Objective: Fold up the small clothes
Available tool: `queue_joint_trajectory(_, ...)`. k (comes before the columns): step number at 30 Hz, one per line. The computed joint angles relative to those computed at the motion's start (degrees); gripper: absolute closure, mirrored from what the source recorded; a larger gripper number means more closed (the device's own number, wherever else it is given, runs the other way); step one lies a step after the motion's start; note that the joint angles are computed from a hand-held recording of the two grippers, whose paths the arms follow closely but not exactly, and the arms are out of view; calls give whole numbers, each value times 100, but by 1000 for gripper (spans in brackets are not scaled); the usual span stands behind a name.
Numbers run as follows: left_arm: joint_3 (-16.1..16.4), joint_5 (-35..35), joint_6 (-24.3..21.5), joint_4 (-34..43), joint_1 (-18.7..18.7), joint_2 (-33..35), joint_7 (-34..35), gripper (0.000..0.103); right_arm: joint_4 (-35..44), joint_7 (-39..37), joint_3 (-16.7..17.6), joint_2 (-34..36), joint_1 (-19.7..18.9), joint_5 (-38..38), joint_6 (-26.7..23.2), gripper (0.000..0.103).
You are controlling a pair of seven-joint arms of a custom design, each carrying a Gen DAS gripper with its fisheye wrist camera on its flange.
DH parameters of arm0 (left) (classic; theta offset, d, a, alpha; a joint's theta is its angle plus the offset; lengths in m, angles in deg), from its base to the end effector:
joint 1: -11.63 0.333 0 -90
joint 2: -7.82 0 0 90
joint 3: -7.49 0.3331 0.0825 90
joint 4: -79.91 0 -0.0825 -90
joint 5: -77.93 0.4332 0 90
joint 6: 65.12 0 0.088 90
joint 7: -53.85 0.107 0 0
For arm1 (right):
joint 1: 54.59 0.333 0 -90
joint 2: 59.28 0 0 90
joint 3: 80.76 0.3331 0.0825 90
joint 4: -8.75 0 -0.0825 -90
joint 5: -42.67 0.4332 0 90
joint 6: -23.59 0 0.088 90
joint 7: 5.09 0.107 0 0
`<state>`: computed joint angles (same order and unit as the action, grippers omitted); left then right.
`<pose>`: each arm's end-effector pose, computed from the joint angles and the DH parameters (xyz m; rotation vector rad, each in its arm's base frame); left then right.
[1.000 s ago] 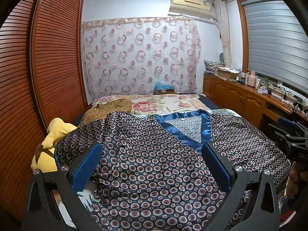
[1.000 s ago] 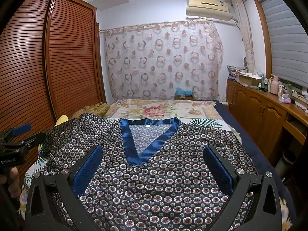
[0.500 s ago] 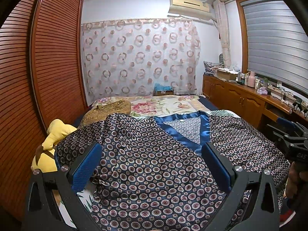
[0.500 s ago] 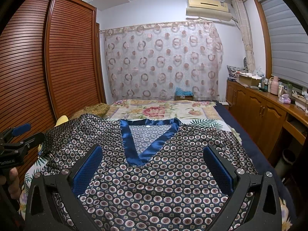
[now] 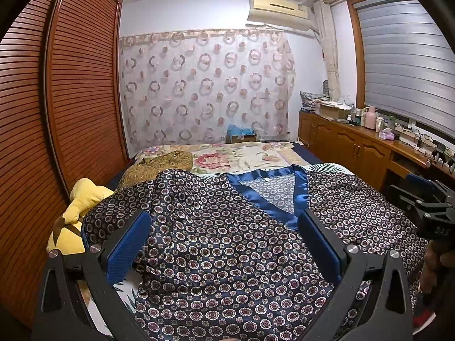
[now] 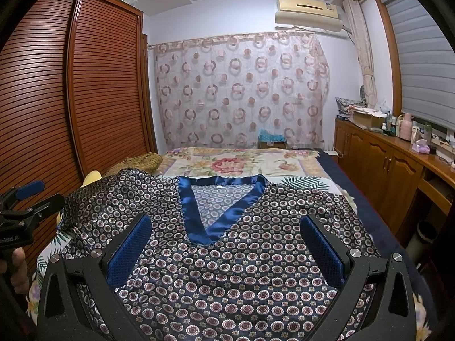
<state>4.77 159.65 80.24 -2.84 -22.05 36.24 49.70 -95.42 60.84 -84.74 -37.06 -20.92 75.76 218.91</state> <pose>0.6368 -0.4745 0.4595 -1.4944 1.4881 -0.9806 0.6534 0.3092 0.4506 -1.6528 1.2133 -0.7481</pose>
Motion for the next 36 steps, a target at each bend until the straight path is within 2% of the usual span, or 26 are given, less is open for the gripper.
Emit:
queue_joint_trajectory(19,-8,-26,-5,-4,-7,-1,14,0,20,-23,-13,2,28,28,-7,0)
queue_joint_trajectory(28,-14,-126,54,-65,41,-4,63,0,-26,101,261,-23,-223,-212,-30,0)
queue_joint_trajectory(36,-33,-475,295,-353,290,-110,292,0,-13,258,566,3,-524,-627,-113,0)
